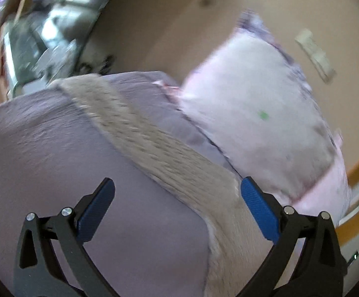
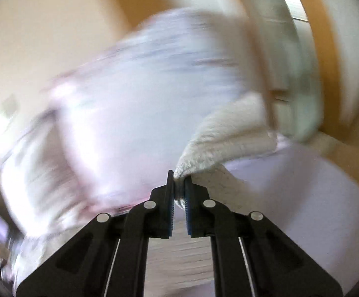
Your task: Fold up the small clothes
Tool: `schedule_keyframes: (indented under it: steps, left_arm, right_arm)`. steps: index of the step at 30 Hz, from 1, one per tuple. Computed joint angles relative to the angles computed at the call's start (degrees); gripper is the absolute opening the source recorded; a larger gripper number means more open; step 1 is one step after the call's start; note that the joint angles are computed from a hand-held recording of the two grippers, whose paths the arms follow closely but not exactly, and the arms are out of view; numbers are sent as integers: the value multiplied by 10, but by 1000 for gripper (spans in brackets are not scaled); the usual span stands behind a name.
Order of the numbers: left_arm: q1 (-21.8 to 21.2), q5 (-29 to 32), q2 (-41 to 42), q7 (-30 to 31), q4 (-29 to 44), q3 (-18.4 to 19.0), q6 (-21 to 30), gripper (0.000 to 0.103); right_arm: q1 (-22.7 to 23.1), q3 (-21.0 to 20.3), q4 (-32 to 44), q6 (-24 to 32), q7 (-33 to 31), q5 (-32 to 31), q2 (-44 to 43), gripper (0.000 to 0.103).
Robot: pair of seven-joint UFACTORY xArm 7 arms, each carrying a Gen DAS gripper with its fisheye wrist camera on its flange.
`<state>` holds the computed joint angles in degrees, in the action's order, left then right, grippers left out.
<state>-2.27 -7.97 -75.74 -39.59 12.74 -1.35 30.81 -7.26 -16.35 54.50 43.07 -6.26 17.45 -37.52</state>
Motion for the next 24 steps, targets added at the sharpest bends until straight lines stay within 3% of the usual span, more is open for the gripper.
schedule_keyframes:
  steps: [5, 8, 9, 10, 11, 13, 16, 19, 20, 22, 23, 24]
  left_arm:
    - [38, 15, 49, 4, 17, 12, 5, 93]
    - [53, 14, 80, 4, 22, 23, -8, 87]
    - [57, 12, 92, 4, 25, 28, -10, 85]
    - [62, 9, 108, 4, 27, 35, -15, 85]
    - [64, 7, 119, 5, 29, 39, -20, 83]
    - [64, -2, 147, 13, 33, 55, -36, 82]
    - [65, -20, 185, 20, 42, 74, -70, 78]
    - [61, -46, 218, 24, 49, 99, -104, 67]
    - [60, -54, 228, 27, 51, 106, -113, 59]
    - [65, -66, 246, 30, 57, 117, -117, 33]
    - [68, -73, 262, 28, 66, 127, -102, 8]
    - [68, -79, 268, 32, 69, 132, -97, 7]
  right_arm:
    - [181, 72, 8, 43, -42, 109, 32, 9]
    - [239, 95, 32, 129, -57, 155, 82, 14]
    - [239, 101, 32, 138, -60, 164, 85, 17]
    - [238, 107, 27, 138, -63, 174, 82, 30]
    - [231, 111, 22, 131, -66, 176, 76, 49]
    - [210, 116, 7, 111, -66, 161, 53, 65]
    - [174, 94, -6, 120, -55, 132, 20, 65]
    - [145, 77, -17, 126, -51, 108, 5, 70]
    - [140, 75, -18, 125, -52, 101, 5, 70]
    - [127, 66, -24, 123, -52, 92, 4, 70]
    - [121, 55, -27, 128, -50, 96, 5, 70]
    - [117, 48, -26, 132, -47, 100, 3, 70]
